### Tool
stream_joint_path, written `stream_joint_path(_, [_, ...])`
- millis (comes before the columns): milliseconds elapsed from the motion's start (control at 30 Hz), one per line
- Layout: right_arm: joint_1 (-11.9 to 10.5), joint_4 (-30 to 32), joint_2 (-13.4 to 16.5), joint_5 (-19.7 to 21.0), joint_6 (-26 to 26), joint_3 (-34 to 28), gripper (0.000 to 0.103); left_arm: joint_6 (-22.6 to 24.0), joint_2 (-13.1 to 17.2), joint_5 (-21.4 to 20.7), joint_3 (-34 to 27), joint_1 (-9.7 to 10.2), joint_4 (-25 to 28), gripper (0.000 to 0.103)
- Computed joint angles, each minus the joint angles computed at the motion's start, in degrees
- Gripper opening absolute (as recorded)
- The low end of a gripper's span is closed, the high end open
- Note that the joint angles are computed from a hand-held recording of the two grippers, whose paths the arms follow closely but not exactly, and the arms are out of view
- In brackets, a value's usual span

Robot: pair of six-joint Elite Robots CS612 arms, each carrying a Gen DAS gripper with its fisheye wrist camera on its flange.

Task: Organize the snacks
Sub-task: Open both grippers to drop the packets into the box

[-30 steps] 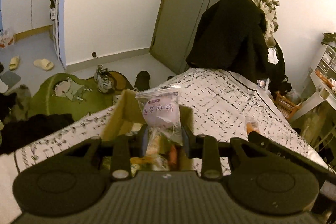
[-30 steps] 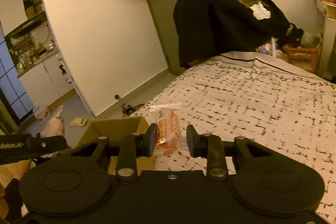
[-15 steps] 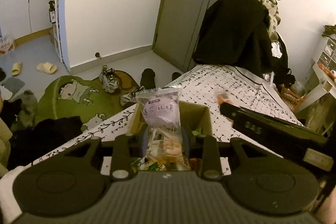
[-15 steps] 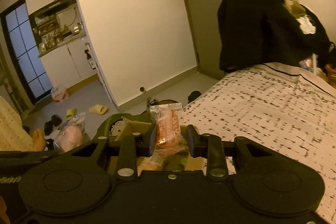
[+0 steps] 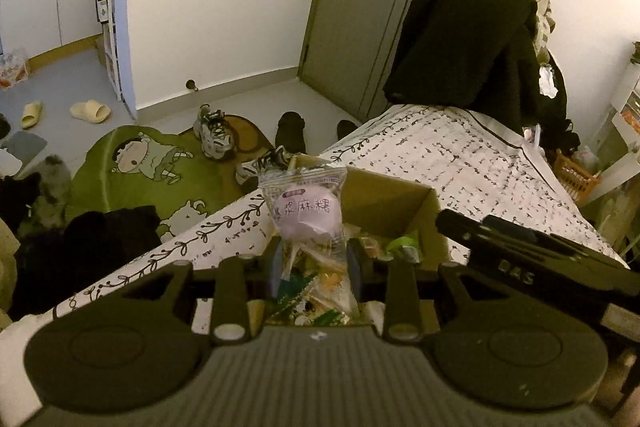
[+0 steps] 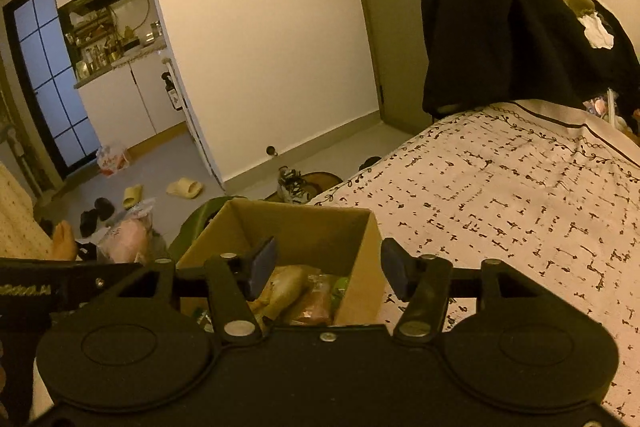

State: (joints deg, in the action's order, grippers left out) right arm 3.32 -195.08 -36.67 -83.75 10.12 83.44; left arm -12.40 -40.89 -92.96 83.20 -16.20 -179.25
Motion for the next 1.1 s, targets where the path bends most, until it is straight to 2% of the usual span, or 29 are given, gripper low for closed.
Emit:
stream_joint_path(167, [-0.2,-0.7,-0.1,0.2,0.4,0.2,0.064,1.5,0.9,-1.2,-1.4,-0.13,0.3,0.032])
stream_joint_path(300, [-0.5,-1.4,-0.3,-0.2,0.6,1.0,0.065,1.7,1.5,-2.5,-2.5,-0.44,0.9,0.033])
stream_joint_path(433, [-1.1,-1.2,-0.6,0.5,1.9,1.7,0.065,3.1,2.5,-4.4,-3.2,-0.58,-1.2,0.035])
stream_joint_path(567, [-1.1,0.4,-0.8,-1.1,2.3,1.7,0.065,4.3,2.6,-3.3,-2.6,-0.85,-1.5,0.05])
stream_joint_path(933, [-0.9,1.1,-1.0,-0.4,0.9,2.0,0.065,1.6,1.7,-2.6,-0.4,-0.12,-1.6,0.063])
stream_joint_path(1100, [-0.6,1.3,-1.8,-0.8,0.6,2.8,0.065,0.7,0.8,-0.8,0.9,0.08,-1.3,0.082])
